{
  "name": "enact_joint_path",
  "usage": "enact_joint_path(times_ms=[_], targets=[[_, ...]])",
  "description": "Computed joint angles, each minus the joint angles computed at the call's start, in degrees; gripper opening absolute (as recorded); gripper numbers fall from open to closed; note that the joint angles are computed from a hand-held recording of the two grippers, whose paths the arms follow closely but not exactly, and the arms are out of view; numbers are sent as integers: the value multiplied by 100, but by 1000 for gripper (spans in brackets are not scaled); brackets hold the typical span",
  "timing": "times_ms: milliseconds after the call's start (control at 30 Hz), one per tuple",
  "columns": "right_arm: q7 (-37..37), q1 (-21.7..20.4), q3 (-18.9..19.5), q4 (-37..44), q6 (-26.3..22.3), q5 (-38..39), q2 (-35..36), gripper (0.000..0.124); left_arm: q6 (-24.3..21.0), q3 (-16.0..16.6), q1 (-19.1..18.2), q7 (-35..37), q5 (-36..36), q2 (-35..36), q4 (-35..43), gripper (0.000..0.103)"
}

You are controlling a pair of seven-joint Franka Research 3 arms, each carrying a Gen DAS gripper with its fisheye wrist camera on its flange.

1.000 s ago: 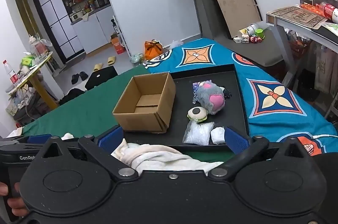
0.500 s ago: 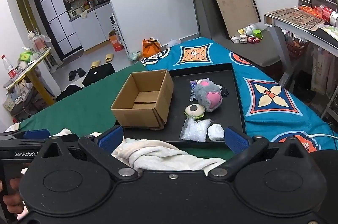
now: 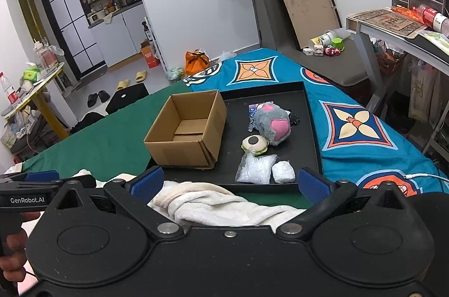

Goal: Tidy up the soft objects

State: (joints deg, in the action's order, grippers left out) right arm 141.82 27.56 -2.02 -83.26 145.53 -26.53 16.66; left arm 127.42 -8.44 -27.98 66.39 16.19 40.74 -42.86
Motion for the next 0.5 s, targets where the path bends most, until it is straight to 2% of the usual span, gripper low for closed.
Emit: enact_joint_path(times_ms=[500], targets=[[96, 27, 13, -30, -85, -104, -55, 103, 64, -43, 51, -1, -25, -137, -172, 101]])
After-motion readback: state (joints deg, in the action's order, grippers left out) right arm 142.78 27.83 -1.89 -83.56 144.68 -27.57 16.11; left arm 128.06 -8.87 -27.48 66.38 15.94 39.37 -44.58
